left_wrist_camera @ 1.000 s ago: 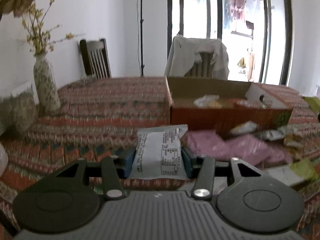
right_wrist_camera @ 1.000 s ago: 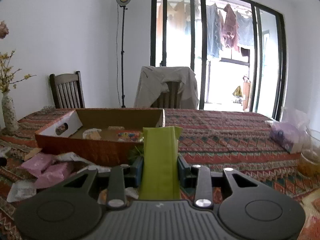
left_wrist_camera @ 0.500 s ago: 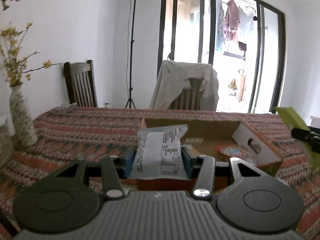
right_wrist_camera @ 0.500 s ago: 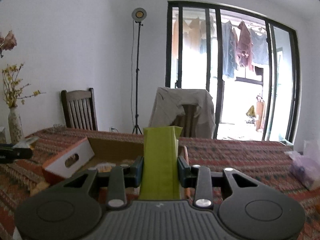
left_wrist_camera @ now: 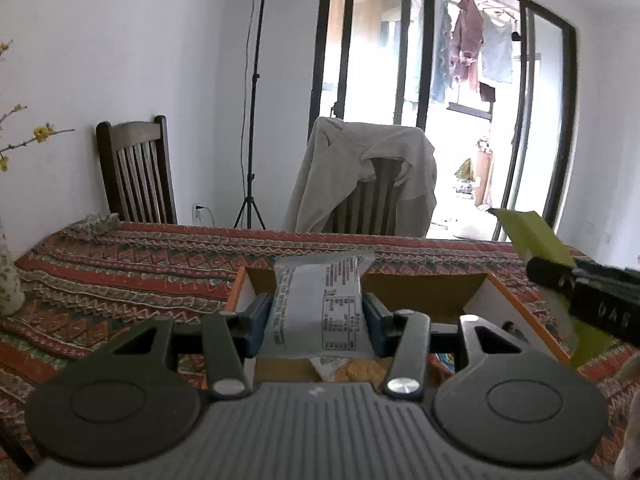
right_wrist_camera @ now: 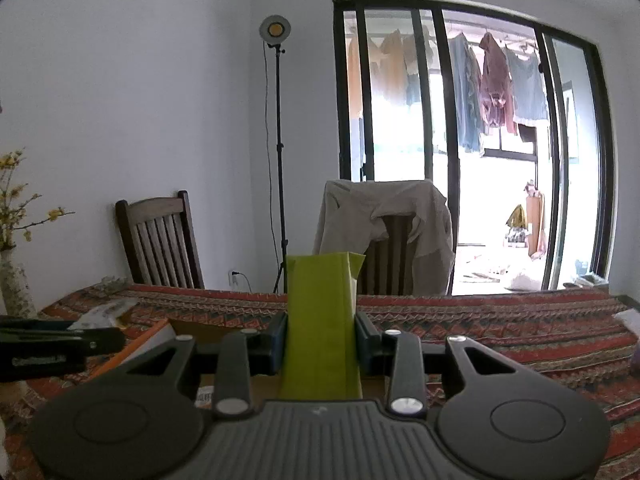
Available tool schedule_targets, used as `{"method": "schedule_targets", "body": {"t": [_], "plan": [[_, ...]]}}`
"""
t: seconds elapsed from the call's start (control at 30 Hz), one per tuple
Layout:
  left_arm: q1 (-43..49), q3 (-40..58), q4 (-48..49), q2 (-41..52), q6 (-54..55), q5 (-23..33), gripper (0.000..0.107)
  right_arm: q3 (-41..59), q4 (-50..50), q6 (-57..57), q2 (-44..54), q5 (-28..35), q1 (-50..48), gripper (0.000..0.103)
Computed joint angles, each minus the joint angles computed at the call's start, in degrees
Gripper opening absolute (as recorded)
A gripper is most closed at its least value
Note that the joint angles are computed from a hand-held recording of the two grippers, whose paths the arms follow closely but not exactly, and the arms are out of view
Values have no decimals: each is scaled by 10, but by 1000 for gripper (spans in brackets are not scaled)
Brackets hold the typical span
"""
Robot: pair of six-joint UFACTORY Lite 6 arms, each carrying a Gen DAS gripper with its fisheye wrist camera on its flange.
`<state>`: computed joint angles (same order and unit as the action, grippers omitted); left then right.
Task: Organize snacks
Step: 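Carry both packets into the cardboard box and open both grippers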
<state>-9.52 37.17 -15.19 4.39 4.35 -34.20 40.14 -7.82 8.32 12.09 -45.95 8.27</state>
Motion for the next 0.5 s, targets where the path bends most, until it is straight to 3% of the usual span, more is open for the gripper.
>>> {"method": "schedule_targets", "body": {"t": [0.23, 0.5], "plan": [[-9, 29, 1, 86, -10, -52, 50, 37, -8, -4, 91, -32, -2, 34], [13, 33, 48, 114, -52, -48, 50, 61, -12, -2, 127, -9, 1, 35]]}}
